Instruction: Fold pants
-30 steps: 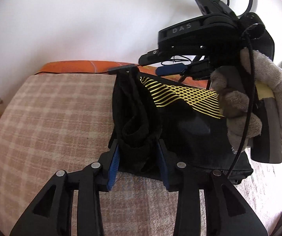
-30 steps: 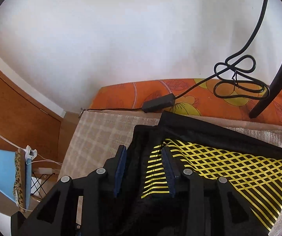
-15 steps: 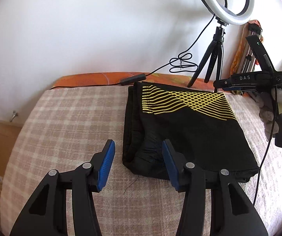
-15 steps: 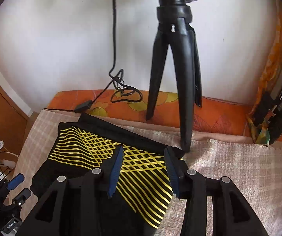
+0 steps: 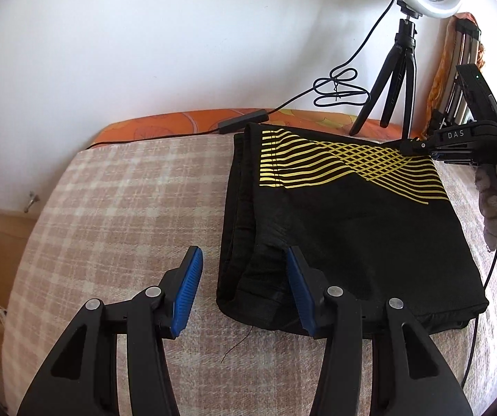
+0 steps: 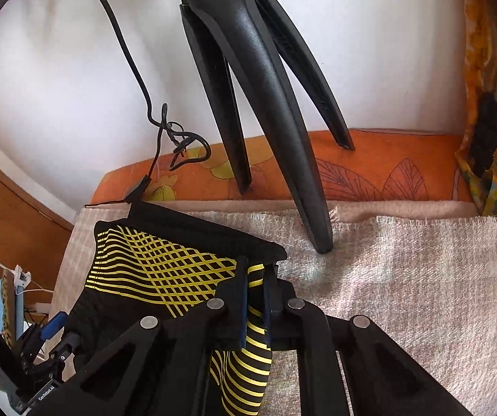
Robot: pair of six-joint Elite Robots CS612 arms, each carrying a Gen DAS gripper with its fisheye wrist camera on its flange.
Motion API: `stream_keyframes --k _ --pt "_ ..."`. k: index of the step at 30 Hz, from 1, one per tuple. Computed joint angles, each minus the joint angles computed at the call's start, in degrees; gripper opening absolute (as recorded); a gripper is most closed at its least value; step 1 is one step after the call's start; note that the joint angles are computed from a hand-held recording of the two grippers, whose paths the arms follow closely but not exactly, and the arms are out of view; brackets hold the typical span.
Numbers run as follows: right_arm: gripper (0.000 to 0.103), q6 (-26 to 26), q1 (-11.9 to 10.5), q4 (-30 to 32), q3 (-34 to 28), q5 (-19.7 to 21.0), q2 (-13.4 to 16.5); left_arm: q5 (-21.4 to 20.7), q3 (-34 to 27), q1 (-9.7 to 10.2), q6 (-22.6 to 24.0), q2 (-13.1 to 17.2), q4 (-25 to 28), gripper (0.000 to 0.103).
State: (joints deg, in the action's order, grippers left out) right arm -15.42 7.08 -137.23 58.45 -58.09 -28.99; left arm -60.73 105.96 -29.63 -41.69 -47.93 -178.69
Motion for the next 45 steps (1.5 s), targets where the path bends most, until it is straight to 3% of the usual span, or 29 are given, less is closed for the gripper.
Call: stream_keyframes --k 2,4,7,8,12,15,18,22,24,25,26,27,29,33,39,45 --pt "0.003 2.09 -0.23 -3.23 1.15 -1.22 -0.33 0.29 -0.51 0.04 -0.62 0.09 1.21 0.048" --pt "0.003 2.45 -0.58 -2.13 0.68 -1.00 0.01 -0.10 -1.11 0.17 -0.62 0.22 2.62 0.049" --pt "0.020 1.59 -1.34 0.94 -0.34 1.72 0.34 0.09 -1.53 0.06 -0.26 0.22 3.93 0.049" --pt "0.032 1.61 -1.57 1.05 -0.28 2.39 0.25 0.33 -1.43 0.02 -0.42 0.13 3.98 0.048" --pt "0.037 -0.45 -2.66 1.28 1.48 3.65 -1.44 -0.51 -0.04 0.32 -2.23 -0.72 1.17 0.048" --pt "0.041 -3.84 -3.52 3.35 3.86 5.45 -3.32 -4.36 1.03 1.11 -2.27 -1.37 -2.63 0.049" --pt "0.042 -7.45 -4.42 9.77 5.56 8.22 -4.86 -9.91 1.56 2.21 -4.27 -1.93 -3.96 0.049" --pt "0.044 -10.44 -5.06 13.94 7.46 10.15 -6.04 -13.06 1.54 3.03 -6.65 -2.11 -5.10 0.050" --pt "0.057 -9.66 -5.25 14.00 7.53 11.16 -5.79 -14.82 1.11 3.83 -7.90 -1.99 -6.45 0.051" --pt "0.057 -9.37 -5.35 13.90 7.27 11.45 -5.53 -16.93 0.64 4.55 -8.49 -1.73 -7.54 0.054" --pt "0.057 -8.85 -5.29 13.16 7.01 11.47 -5.21 -19.32 -0.08 5.36 -8.98 -1.32 -8.35 0.065" --pt "0.057 -8.04 -5.06 11.95 6.86 11.21 -4.85 -20.50 -0.92 5.96 -9.56 -0.91 -8.59 0.069" --pt "0.057 -6.45 -4.77 10.09 6.23 11.75 -4.11 -20.26 -2.92 6.62 -10.04 -0.17 -7.06 0.069" --pt "0.057 -6.25 -4.22 9.67 4.07 12.46 -2.63 -25.22 -8.02 8.57 -7.24 2.79 -4.54 0.069" --pt "0.060 -9.31 -4.08 12.76 2.08 13.40 -1.38 -24.03 -12.95 9.71 -3.84 5.55 0.95 0.069" --pt "0.060 -8.76 -3.60 13.18 -0.13 15.23 0.63 -25.88 -15.98 10.51 -2.08 7.36 4.59 0.069"
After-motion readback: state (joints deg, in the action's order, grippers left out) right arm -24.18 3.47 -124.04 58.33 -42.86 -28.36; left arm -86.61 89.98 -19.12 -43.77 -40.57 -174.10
